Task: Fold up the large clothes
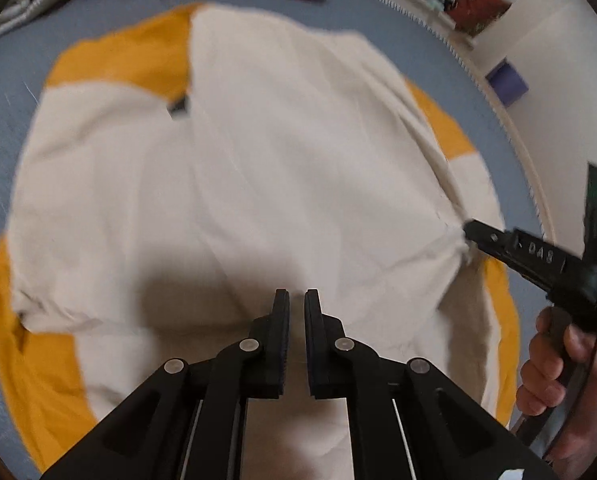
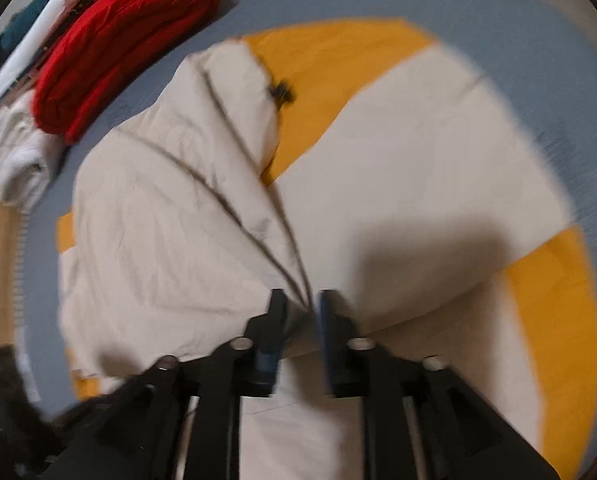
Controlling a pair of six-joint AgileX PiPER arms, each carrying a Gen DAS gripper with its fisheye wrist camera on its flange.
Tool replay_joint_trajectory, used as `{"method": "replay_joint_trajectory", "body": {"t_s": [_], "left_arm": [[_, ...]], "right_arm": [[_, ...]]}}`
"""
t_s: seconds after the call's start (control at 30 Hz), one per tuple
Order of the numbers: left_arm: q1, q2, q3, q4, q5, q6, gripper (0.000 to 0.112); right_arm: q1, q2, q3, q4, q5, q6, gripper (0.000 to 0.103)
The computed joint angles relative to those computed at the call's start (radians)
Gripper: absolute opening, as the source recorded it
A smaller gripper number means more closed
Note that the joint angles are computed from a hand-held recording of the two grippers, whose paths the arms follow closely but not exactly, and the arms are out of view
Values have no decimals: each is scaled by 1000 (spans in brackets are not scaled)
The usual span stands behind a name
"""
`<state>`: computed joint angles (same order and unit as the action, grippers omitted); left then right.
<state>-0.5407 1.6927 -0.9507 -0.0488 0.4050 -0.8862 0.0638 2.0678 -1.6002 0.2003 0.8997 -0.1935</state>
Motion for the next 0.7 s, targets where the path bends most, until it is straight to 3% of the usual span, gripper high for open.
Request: {"method": "replay_joint_trajectory", "body": {"t_s": [0.1, 0.2, 0.33, 0.4, 0.5, 0.57, 0.63, 0.7], "left_arm": [[29, -47, 39, 115, -35, -117, 6], [42, -52, 60, 153, -46, -170, 6], [31, -36, 63, 142, -60, -159, 6], [30, -12, 44, 108, -51, -128, 6], [24, 72, 0, 76, -1, -132, 6], [38, 78, 16, 17, 18, -115, 6], [21, 55, 1, 94, 41, -196, 6], [-32, 31, -48, 257, 102, -298, 6]], "right_arm": [[12, -90, 75, -3, -110, -5, 33], [21, -137, 120, 28, -169, -42, 35], [9, -105, 96, 9, -121, 20, 36], [-27, -89, 91, 149, -106, -65, 36], [-57, -13, 25, 330, 18, -223, 36], [-37, 53, -24, 255, 80, -179, 36], [-38, 105, -53, 175, 113, -82, 36], [-71, 128, -84, 198, 155, -33, 36]]}}
